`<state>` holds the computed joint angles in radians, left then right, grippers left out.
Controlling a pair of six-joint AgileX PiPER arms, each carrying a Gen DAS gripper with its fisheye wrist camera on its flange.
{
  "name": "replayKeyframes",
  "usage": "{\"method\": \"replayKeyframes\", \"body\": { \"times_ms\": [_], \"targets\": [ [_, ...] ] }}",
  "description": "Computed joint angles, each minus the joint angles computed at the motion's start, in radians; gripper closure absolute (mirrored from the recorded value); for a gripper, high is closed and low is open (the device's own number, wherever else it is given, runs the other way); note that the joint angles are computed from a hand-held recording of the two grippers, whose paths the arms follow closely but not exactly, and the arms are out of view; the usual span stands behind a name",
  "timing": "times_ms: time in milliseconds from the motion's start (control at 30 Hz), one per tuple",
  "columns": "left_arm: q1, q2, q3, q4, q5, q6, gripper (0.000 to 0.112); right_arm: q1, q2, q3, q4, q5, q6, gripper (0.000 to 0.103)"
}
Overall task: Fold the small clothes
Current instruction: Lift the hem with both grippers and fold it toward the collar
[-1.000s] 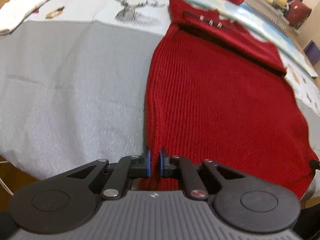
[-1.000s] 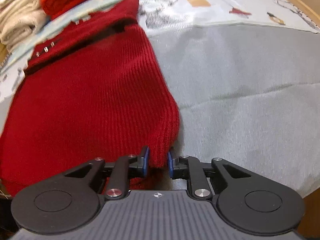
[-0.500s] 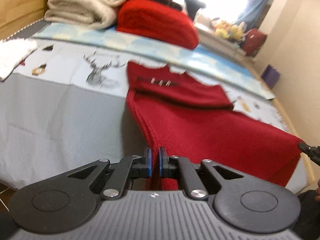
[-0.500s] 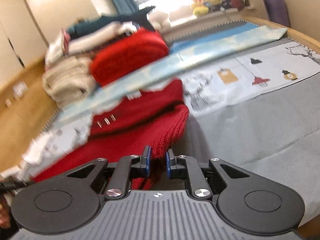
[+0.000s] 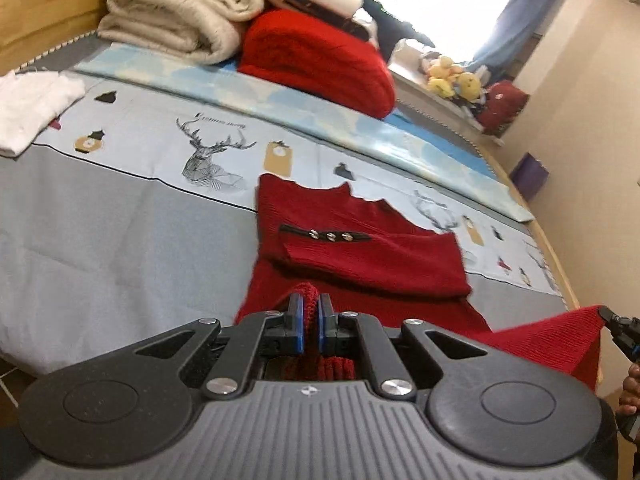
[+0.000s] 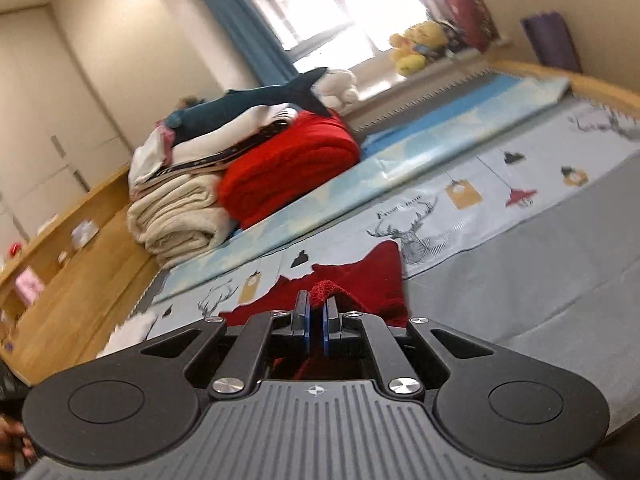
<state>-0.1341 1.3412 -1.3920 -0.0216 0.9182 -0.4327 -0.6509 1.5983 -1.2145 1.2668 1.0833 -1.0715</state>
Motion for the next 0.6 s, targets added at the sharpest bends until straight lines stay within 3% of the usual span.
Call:
{"method": "replayKeyframes", "body": {
  "times_ms": [233, 300, 400, 467, 600],
  "targets": [
    [0.162, 0.361, -0.248, -0.14, -0.04, 0.147, 0.106, 0.221, 0.292, -0.33, -0.167, -0.243, 0.248, 0.098],
    [0.163, 0.457, -0.312, -0.099, -0.05, 0.158, 0.105, 0.266, 0.384, -0.451, -0.253, -0.26, 0.343, 0.098],
    [0.193, 0.583, -0.413, -0.134, 0.035, 0.112, 0.105, 0.314, 0.512, -0.607, -0.377, -0.263, 0.503, 0.098],
    [0.2, 0.62, -0.452, -0.148, 0.057, 0.125, 0.105, 0.348, 0.562, -0.651, -0.463, -0.283, 0.564, 0.098],
    [0.201, 0.664, -0.5, -0.134, 0.093, 0.107, 0.103, 0.399, 0.652, -0.773, -0.626, -0.247, 0.729, 0.098]
  ]
}}
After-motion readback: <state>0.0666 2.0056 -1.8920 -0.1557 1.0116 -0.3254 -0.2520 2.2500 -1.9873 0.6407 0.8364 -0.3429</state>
